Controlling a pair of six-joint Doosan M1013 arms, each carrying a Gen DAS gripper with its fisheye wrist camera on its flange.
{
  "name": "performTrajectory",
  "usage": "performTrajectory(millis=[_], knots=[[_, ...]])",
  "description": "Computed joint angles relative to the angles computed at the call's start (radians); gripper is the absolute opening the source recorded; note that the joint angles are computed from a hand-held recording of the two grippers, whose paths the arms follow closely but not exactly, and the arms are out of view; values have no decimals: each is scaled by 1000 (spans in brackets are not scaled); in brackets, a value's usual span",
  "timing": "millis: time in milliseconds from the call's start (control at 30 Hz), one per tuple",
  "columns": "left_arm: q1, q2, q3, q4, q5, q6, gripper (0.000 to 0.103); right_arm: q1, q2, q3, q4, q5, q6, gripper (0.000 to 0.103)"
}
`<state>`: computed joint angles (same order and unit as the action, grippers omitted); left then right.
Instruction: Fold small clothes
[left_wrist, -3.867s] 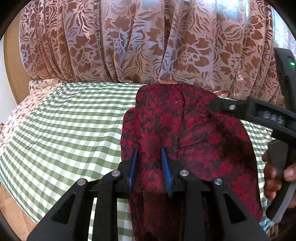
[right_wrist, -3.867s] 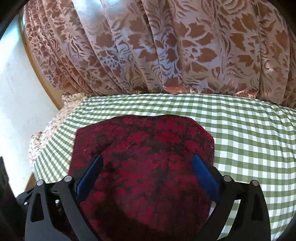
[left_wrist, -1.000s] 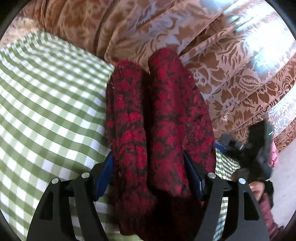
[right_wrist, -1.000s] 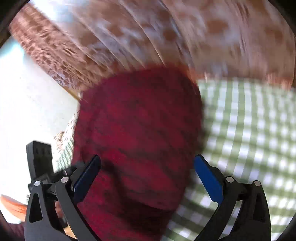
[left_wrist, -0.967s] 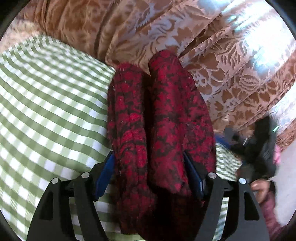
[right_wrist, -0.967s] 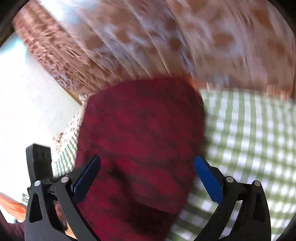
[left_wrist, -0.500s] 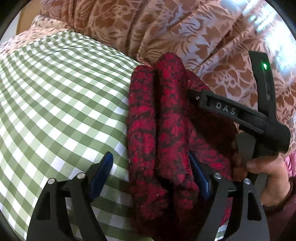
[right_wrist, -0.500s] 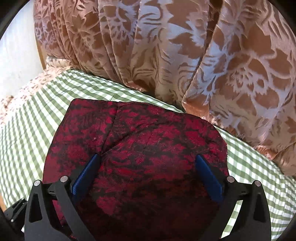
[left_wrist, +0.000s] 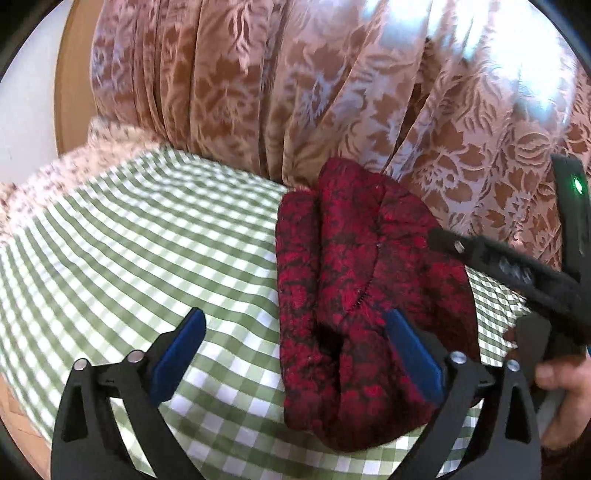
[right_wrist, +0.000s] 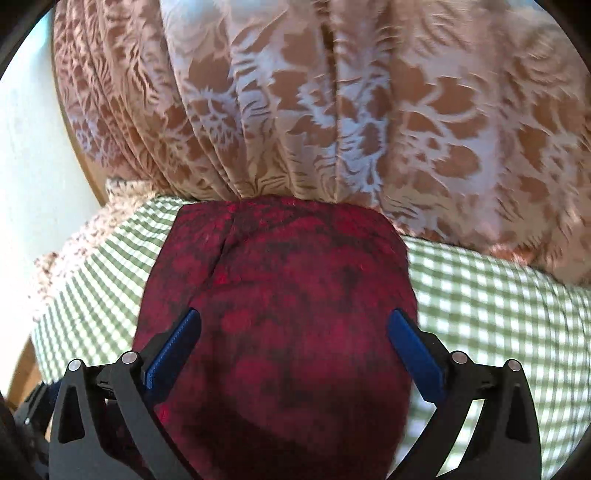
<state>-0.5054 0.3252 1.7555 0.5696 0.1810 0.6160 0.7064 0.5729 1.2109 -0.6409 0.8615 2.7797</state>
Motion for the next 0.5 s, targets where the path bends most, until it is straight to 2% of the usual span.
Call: performTrajectory(millis=[33,133,367,500], knots=[[-6,-9,8,109,11,-102,100,7,-9,16,-11,-7,29,100],[-23,-27,22,284,56,-274,100,34,-43,71,-57,-3,106,100],[-54,-61,62,435,130,-421,101,106,-87,145,-167,73,236,100],[-69,-85,87,479,151,-448,101,146,-86,149,-209,164,254,100]])
